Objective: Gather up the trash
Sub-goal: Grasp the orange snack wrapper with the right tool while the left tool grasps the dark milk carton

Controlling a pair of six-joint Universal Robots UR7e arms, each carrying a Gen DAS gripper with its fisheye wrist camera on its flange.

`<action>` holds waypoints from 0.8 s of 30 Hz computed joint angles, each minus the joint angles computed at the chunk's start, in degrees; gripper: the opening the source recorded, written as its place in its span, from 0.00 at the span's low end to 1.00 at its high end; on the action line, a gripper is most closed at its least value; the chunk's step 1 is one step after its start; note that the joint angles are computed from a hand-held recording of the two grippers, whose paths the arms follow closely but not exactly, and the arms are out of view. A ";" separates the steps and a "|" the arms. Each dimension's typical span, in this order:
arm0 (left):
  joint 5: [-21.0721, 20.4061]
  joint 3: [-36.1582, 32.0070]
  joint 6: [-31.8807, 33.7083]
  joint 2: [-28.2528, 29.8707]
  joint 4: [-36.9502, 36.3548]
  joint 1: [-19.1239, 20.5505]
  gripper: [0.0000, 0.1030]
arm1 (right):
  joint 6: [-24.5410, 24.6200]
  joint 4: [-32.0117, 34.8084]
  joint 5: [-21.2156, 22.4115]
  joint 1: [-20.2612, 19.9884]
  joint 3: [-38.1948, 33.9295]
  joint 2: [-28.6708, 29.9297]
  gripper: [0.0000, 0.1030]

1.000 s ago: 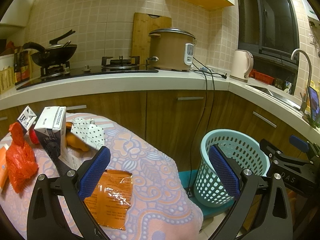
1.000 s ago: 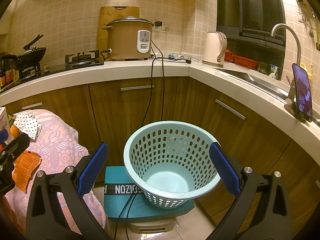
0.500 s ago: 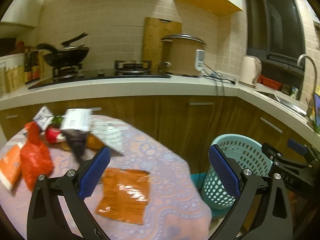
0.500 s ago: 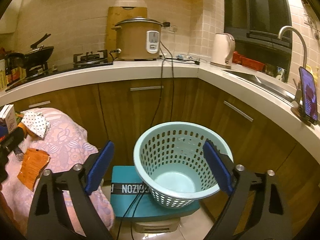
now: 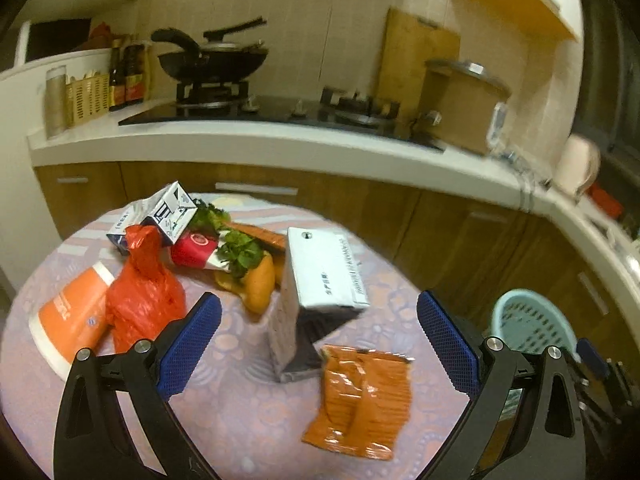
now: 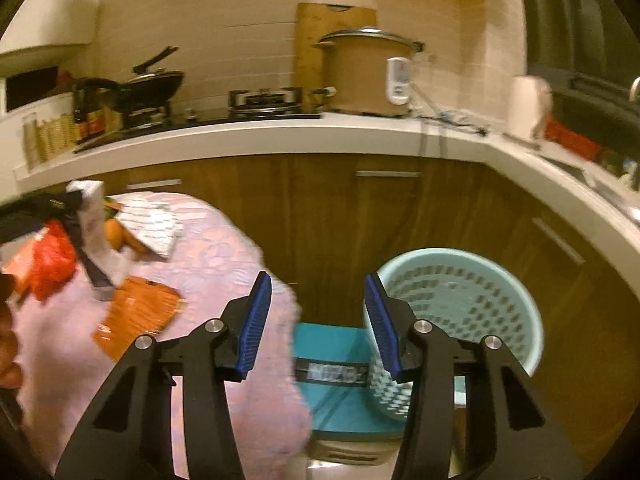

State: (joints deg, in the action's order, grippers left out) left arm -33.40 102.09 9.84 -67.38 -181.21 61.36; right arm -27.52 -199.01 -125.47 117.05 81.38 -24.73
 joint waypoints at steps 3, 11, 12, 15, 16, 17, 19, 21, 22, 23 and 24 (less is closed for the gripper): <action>1.26 -3.01 -4.62 1.21 7.94 1.71 0.77 | 1.46 4.25 2.61 0.40 -0.68 0.24 0.44; -1.75 -2.73 -8.88 -0.34 12.35 4.66 0.18 | 3.64 21.45 9.48 0.75 -5.71 2.43 0.44; -2.49 -2.30 -8.48 -0.83 11.71 4.78 0.17 | 4.03 23.96 9.81 0.78 -7.07 3.16 0.45; -3.36 -0.23 -6.70 -2.61 7.82 4.66 0.16 | 5.31 31.74 11.53 0.82 -10.76 4.92 0.50; -3.46 0.69 -6.21 -3.42 6.55 4.47 0.16 | 5.32 33.48 11.62 0.97 -12.01 5.70 0.53; -3.75 1.13 -6.23 -3.94 6.18 4.42 0.16 | 5.04 34.34 11.57 1.11 -12.83 6.34 0.56; -3.93 1.63 -6.52 -4.89 6.07 4.36 0.16 | 4.42 36.14 11.11 1.49 -14.89 7.80 0.61; -4.10 2.32 -6.48 -5.69 5.39 4.44 0.16 | 4.28 37.45 10.90 1.63 -16.08 8.61 0.67; -4.28 2.43 -6.54 -5.81 5.16 4.51 0.16 | 4.34 38.75 10.37 1.76 -17.55 9.48 0.70; -4.22 2.69 -6.71 -6.08 5.02 4.57 0.16 | 4.22 39.32 9.90 1.82 -18.50 10.16 0.71; -4.25 2.62 -6.79 -6.10 5.03 4.67 0.16 | 3.95 39.95 9.33 1.86 -19.45 10.78 0.71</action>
